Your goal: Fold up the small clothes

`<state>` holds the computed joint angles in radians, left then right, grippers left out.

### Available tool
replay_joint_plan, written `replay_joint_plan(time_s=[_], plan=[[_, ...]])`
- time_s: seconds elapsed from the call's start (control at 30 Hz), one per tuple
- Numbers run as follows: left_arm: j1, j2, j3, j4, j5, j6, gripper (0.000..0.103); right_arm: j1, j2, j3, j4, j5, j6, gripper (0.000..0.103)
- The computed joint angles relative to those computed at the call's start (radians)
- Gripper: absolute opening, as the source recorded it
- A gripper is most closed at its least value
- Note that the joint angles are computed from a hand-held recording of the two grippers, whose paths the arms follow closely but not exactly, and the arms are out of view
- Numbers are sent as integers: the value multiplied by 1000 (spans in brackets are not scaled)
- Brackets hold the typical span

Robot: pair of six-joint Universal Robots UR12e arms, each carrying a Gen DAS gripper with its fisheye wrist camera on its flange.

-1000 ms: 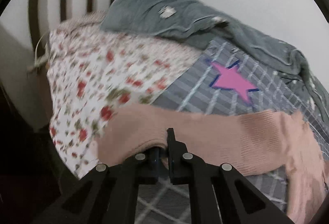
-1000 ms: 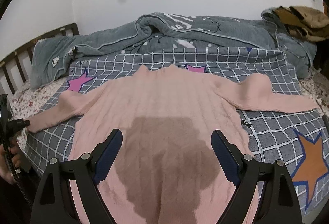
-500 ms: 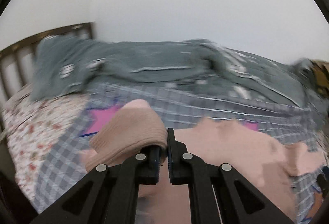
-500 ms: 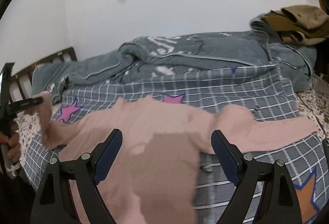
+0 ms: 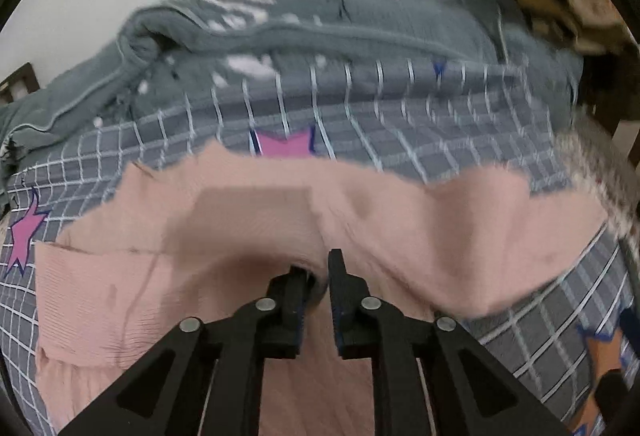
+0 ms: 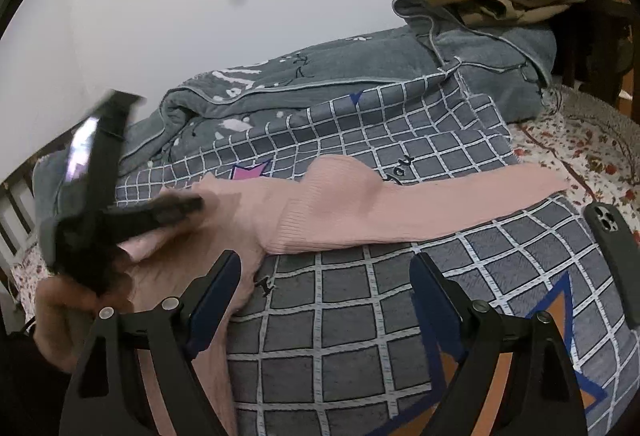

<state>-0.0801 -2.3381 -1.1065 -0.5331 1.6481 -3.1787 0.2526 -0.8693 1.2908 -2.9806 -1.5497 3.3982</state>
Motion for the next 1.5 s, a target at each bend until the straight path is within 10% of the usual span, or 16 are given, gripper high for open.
replay_joint_plan(time_s=[0.1, 0.23, 0.27, 0.63, 0.8, 0.93, 0.97, 1.2, 1.37, 1.5], plan=[[10, 8, -18, 8, -17, -8, 17, 0, 0, -1, 3, 13, -12, 86], [46, 42, -79, 88, -53, -64, 81, 10, 7, -14, 14, 8, -38, 86], [60, 58, -115, 159, -55, -83, 84, 13, 9, -19, 20, 6, -44, 86], [204, 129, -259, 215, 52, -176, 82, 58, 27, -53, 72, -32, -97, 86], [278, 113, -251, 126, -106, -232, 75, 73, 19, -45, 112, -62, -86, 86], [286, 90, -226, 115, -178, -160, 14, 83, 0, -6, 128, -76, -85, 86], [286, 96, -239, 159, -173, -148, 14, 87, -5, 3, 134, -84, -85, 86], [282, 103, -263, 189, -105, -159, 21, 93, -25, 34, 155, -150, -65, 86], [247, 101, -273, 222, 41, -50, 76, 69, -36, 39, 145, -156, -27, 86], [248, 104, -285, 231, 41, -47, 78, 49, -36, 29, 138, -185, -55, 86]])
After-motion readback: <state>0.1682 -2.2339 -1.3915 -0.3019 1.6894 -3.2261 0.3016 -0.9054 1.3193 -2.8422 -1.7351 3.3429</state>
